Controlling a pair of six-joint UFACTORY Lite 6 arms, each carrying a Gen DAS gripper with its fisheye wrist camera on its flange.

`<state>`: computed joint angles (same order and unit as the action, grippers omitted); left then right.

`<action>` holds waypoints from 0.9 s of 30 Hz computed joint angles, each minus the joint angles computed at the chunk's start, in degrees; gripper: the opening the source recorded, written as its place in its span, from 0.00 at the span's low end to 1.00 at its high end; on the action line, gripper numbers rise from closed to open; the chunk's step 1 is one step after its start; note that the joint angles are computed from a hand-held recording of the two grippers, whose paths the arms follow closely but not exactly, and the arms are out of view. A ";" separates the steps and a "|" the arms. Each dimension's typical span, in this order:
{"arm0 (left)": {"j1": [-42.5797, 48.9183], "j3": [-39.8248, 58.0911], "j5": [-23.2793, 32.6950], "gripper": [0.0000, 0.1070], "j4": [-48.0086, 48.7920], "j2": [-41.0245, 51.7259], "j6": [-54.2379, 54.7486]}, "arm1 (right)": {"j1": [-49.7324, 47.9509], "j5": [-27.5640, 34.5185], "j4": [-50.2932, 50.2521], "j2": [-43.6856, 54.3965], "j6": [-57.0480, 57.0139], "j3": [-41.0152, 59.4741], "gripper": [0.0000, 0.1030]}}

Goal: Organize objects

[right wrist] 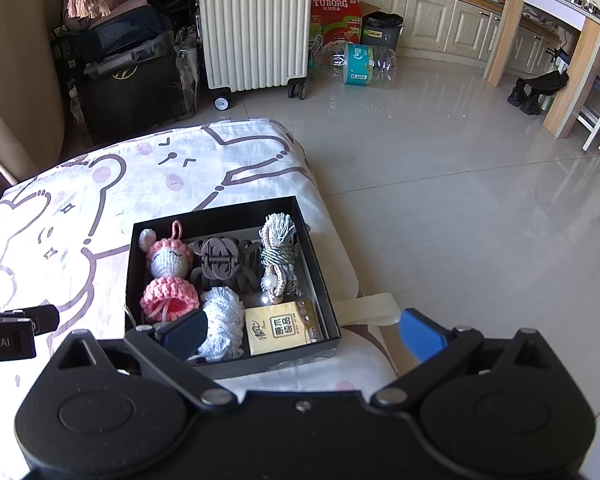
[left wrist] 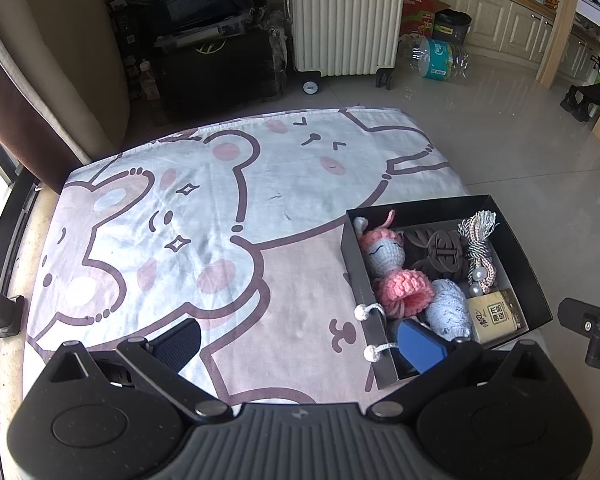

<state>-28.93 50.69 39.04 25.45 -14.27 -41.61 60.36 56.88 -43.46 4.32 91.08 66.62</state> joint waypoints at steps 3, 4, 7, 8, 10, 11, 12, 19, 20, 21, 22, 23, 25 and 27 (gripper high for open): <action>0.05 0.02 0.04 0.96 -0.09 -0.03 0.12 | -0.01 0.00 0.01 -0.01 -0.05 0.02 1.00; -0.02 0.01 0.01 0.96 0.00 0.00 -0.05 | -0.01 0.00 0.01 -0.01 -0.05 0.02 1.00; -0.05 0.02 0.03 0.96 0.04 0.02 -0.09 | -0.01 0.05 0.08 0.02 -0.11 0.10 1.00; -0.05 0.02 0.03 0.96 0.04 0.02 -0.09 | 0.08 -0.04 0.01 0.07 0.06 -0.02 1.00; -0.05 0.02 0.03 0.96 0.04 0.02 -0.09 | 0.09 -0.05 0.00 0.08 0.10 -0.04 1.00; -0.05 0.02 0.03 0.96 0.04 0.02 -0.09 | 0.16 -0.03 0.00 0.10 0.17 -0.05 1.00; 0.02 0.01 0.02 0.96 -0.07 -0.01 0.02 | 0.10 0.00 0.03 0.11 0.10 0.02 1.00; -0.07 0.02 0.05 0.96 0.05 0.01 -0.13 | 0.24 -0.09 -0.03 0.19 0.35 -0.12 1.00; -0.02 0.00 0.02 0.96 -0.02 -0.03 -0.04 | 0.24 -0.09 -0.03 0.19 0.35 -0.12 1.00; -0.04 0.00 0.02 0.96 0.00 -0.01 -0.07 | 0.24 -0.09 -0.03 0.19 0.35 -0.12 1.00; -0.04 0.00 0.02 0.96 0.00 -0.01 -0.07 | 0.23 -0.07 0.03 0.20 0.26 -0.07 1.00; -0.04 0.00 0.02 0.96 0.00 -0.01 -0.07 | 0.28 -0.27 -0.04 0.32 0.43 -0.22 1.00; -0.04 0.00 0.02 0.96 0.00 -0.01 -0.07 | 0.39 -0.40 -0.13 0.46 0.66 -0.33 1.00; 0.02 0.01 0.06 0.96 -0.05 -0.03 -0.02 | 0.39 -0.38 -0.11 0.49 0.66 -0.28 1.00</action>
